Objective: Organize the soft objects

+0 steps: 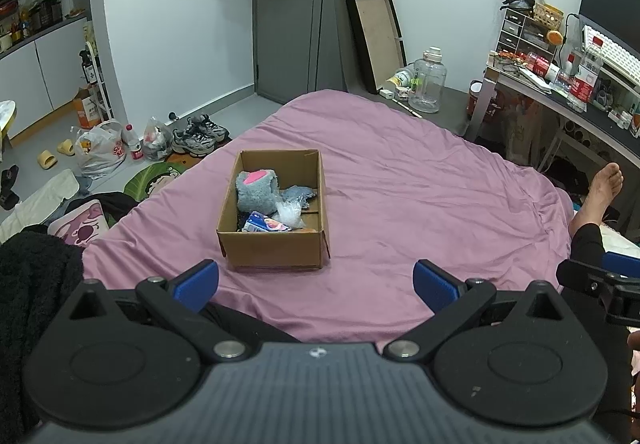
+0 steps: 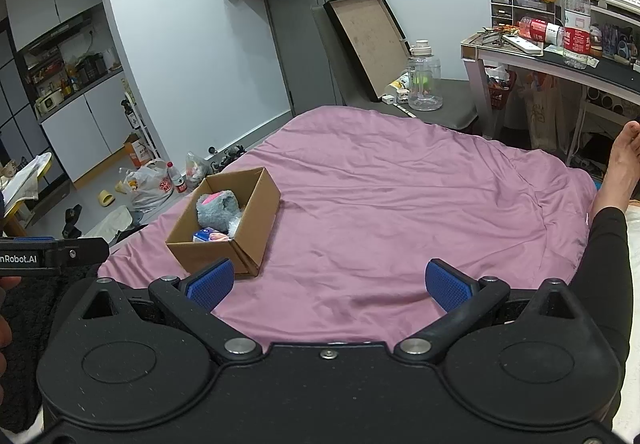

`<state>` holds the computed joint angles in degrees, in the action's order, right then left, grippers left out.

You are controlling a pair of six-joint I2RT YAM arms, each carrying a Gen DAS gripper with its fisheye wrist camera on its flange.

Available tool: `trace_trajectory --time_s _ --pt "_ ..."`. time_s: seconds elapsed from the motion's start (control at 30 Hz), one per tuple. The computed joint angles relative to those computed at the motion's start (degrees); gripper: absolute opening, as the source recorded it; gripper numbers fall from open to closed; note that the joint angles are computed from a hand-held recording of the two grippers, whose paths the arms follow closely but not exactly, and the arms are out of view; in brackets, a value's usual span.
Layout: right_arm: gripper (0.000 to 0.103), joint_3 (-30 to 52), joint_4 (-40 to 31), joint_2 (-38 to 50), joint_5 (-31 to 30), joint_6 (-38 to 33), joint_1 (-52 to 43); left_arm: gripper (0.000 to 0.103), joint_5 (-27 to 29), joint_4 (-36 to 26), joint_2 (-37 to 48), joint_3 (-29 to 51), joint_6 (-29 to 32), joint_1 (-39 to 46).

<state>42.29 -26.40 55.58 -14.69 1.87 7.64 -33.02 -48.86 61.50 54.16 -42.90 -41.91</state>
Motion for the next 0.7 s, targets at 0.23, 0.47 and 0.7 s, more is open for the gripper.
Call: trace_trajectory --time_s 0.23,0.47,0.7 --pt "0.103 0.2 -0.17 0.17 0.08 -0.24 0.0 0.103 -0.32 -0.33 -0.05 -0.01 -0.6 -0.46" --pt "0.103 0.22 -0.09 0.28 0.57 0.06 0.55 0.103 -0.19 -0.55 -0.37 -0.04 -0.54 -0.46" --pt "0.103 -0.06 0.58 0.95 0.58 0.02 0.9 0.103 0.15 -0.5 0.13 -0.25 -1.05 -0.15"
